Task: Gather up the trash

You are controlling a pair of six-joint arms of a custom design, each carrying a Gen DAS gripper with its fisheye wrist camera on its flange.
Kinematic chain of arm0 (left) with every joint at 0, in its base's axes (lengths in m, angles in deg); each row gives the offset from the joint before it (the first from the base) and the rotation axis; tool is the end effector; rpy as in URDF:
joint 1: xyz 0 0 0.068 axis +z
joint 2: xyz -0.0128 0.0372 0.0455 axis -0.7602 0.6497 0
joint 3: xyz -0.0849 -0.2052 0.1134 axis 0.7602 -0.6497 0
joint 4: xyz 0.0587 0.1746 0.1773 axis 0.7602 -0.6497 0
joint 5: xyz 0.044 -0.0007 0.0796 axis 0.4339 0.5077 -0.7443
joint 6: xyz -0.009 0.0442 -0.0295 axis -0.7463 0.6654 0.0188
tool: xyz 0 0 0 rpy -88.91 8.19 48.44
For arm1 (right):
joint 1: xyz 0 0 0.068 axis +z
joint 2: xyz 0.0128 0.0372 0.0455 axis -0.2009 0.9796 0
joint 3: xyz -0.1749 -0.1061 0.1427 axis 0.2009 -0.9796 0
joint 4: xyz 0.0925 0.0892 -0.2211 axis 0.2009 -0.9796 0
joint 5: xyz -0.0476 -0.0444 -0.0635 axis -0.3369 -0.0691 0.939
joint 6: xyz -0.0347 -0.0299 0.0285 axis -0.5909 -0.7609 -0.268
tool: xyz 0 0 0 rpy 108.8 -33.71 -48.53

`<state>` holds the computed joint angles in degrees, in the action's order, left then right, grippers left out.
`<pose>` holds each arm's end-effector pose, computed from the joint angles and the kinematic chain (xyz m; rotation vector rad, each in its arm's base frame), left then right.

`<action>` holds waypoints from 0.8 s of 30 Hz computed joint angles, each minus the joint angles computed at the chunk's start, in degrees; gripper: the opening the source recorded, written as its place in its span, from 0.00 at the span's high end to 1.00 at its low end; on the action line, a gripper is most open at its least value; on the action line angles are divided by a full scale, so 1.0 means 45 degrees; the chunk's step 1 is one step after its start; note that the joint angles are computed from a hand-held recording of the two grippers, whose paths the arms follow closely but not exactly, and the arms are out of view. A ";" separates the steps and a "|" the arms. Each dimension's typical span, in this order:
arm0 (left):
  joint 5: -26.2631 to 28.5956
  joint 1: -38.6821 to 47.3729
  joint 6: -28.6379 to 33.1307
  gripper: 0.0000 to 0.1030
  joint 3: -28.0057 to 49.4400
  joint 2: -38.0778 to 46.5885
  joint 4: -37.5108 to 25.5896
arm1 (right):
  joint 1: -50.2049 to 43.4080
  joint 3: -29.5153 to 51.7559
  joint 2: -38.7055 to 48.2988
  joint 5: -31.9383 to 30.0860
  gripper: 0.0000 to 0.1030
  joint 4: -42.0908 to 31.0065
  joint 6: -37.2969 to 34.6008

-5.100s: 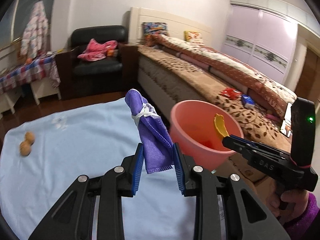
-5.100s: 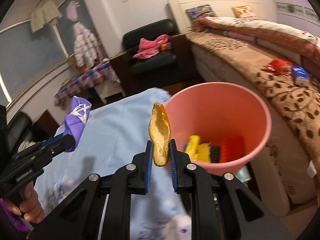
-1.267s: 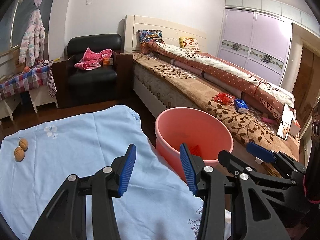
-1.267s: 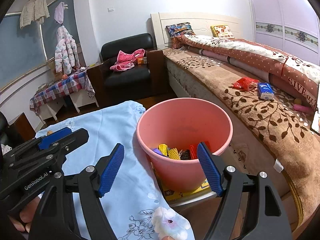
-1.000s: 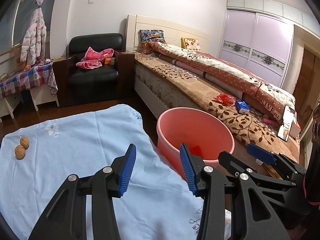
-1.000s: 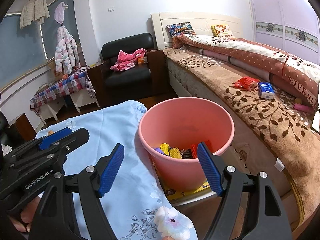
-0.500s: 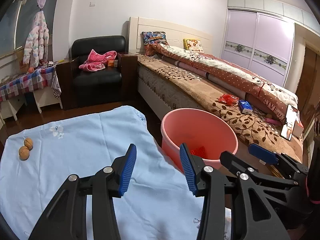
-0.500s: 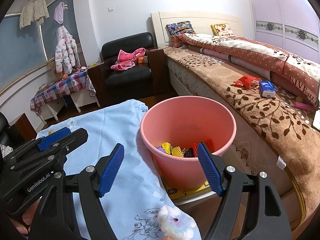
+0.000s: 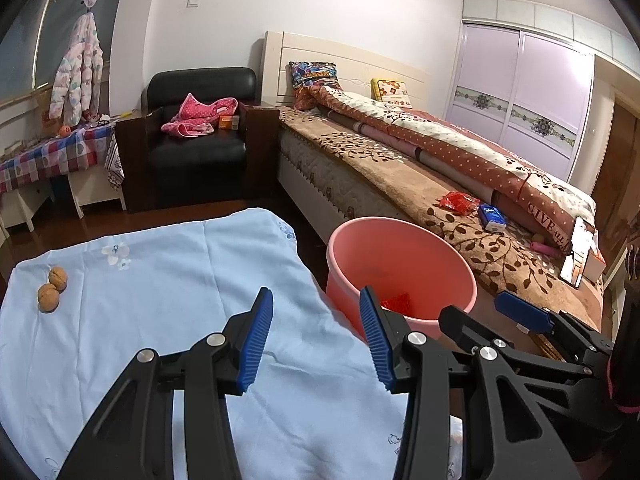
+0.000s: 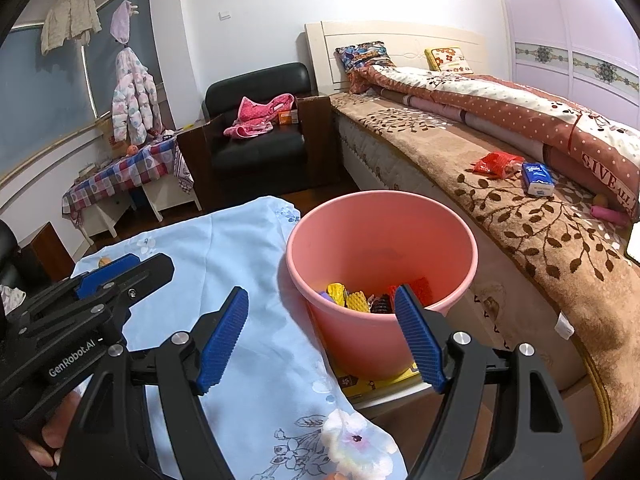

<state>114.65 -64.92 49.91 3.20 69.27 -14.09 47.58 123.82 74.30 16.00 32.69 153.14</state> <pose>0.3485 -0.1125 0.2013 0.7275 2.0927 -0.5638 0.2116 0.2977 0.1842 0.6099 2.0839 -0.1192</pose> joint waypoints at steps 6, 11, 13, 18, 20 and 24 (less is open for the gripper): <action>-0.0011 0.0049 0.0002 0.57 -0.0006 -0.0052 -0.0096 | -0.0021 0.0052 0.0028 -0.0012 0.26 0.0018 -0.0084; 0.0022 0.0106 0.0030 0.57 -0.0004 -0.0064 -0.0119 | -0.0034 0.0068 0.0026 -0.0005 0.26 0.0036 -0.0142; 0.0023 0.0104 0.0055 0.57 0.0014 -0.0055 -0.0150 | -0.0047 0.0092 0.0037 -0.0034 0.26 0.0026 -0.0156; 0.0076 0.0183 0.0073 0.57 0.0009 -0.0065 -0.0163 | -0.0048 0.0145 0.0072 -0.0015 0.26 0.0021 -0.0170; 0.0065 0.0207 0.0084 0.57 0.0001 -0.0023 -0.0105 | -0.0047 0.0152 0.0077 -0.0017 0.26 0.0034 -0.0170; 0.0038 0.0219 0.0056 0.57 0.0030 0.0046 -0.0067 | -0.0034 0.0174 0.0085 0.0028 0.26 0.0016 -0.0152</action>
<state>114.82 -63.93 50.16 3.33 69.48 -14.39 47.43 124.60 74.68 16.12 32.77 152.46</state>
